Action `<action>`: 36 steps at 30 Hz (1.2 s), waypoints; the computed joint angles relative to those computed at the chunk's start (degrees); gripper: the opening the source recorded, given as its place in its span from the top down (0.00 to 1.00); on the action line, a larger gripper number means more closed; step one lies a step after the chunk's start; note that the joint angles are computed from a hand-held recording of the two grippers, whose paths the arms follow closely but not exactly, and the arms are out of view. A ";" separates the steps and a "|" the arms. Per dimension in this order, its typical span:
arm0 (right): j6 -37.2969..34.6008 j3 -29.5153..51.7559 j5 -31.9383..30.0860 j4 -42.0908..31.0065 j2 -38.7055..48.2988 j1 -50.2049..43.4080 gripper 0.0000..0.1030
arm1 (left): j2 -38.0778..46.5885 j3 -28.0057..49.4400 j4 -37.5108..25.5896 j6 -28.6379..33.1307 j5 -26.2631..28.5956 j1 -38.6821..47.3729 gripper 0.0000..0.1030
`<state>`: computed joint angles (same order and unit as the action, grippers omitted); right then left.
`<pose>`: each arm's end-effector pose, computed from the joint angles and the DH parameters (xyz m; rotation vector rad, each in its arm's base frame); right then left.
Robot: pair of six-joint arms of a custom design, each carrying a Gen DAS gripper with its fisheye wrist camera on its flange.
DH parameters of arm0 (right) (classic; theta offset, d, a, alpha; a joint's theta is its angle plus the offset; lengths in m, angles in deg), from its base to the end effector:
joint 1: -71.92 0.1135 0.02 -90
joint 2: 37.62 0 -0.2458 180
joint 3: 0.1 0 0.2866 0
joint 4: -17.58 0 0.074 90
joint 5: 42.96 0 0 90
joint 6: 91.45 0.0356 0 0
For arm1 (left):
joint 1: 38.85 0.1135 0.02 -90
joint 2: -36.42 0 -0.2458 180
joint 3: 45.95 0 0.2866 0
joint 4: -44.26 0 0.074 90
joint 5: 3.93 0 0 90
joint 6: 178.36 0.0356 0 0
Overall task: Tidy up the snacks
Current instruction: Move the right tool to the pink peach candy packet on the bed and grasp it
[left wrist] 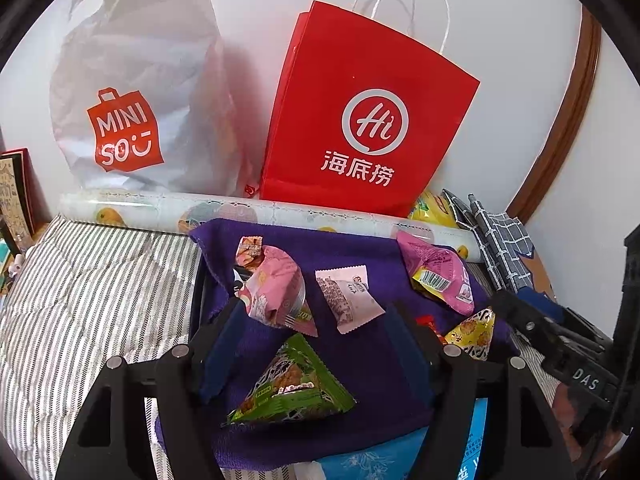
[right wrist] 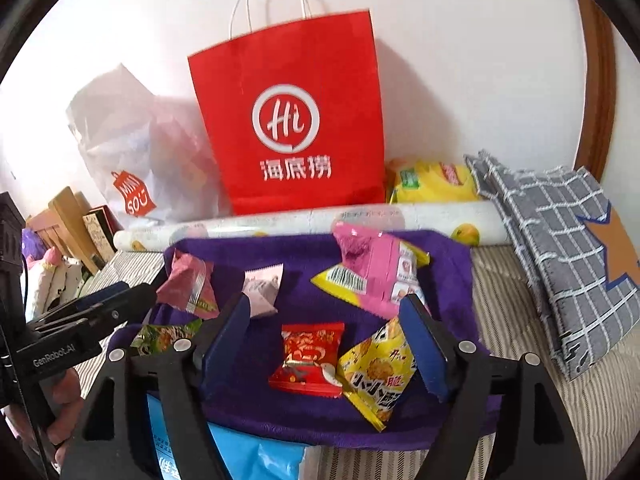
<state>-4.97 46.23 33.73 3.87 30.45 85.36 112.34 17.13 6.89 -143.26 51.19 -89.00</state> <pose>0.2733 0.0737 0.1723 -0.4529 2.1449 0.3519 0.2115 -0.2216 0.2089 -0.3484 2.2348 -0.2159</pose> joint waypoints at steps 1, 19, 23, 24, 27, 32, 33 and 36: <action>0.00 -0.10 -0.46 -0.03 -0.51 -0.36 0.25 | -0.05 0.00 -0.05 -0.04 -0.04 0.03 0.32; -5.87 -7.22 -8.39 -17.48 -20.69 -15.63 0.26 | -3.24 -1.85 0.78 -1.67 0.70 0.43 0.32; -10.01 -12.50 -10.95 -23.13 -27.84 -18.87 0.26 | -4.25 -2.29 0.55 -2.17 0.09 0.28 0.32; -10.79 -13.95 -11.28 -24.02 -29.31 -19.33 0.27 | -4.50 -2.39 0.55 -2.25 0.02 0.20 0.32; -13.29 -16.88 -12.25 -25.81 -30.97 -20.00 0.36 | -4.89 -2.41 0.41 -2.33 -0.34 -0.28 0.32; -17.86 -19.26 -16.24 -27.68 -31.94 -20.48 0.47 | -4.06 -1.44 -0.53 -2.23 -1.74 -1.28 0.32; -18.62 -20.07 -15.34 -27.89 -33.18 -19.81 0.47 | -3.93 -1.30 -0.72 -2.23 -1.89 -1.40 0.32; -18.76 -20.97 -13.31 -26.17 -32.91 -18.67 0.48 | -3.92 -1.19 -0.75 -2.22 -2.08 -1.68 0.32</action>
<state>-23.72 25.26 20.42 -22.29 -2.46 66.69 108.42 15.94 6.14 -145.48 49.10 -90.68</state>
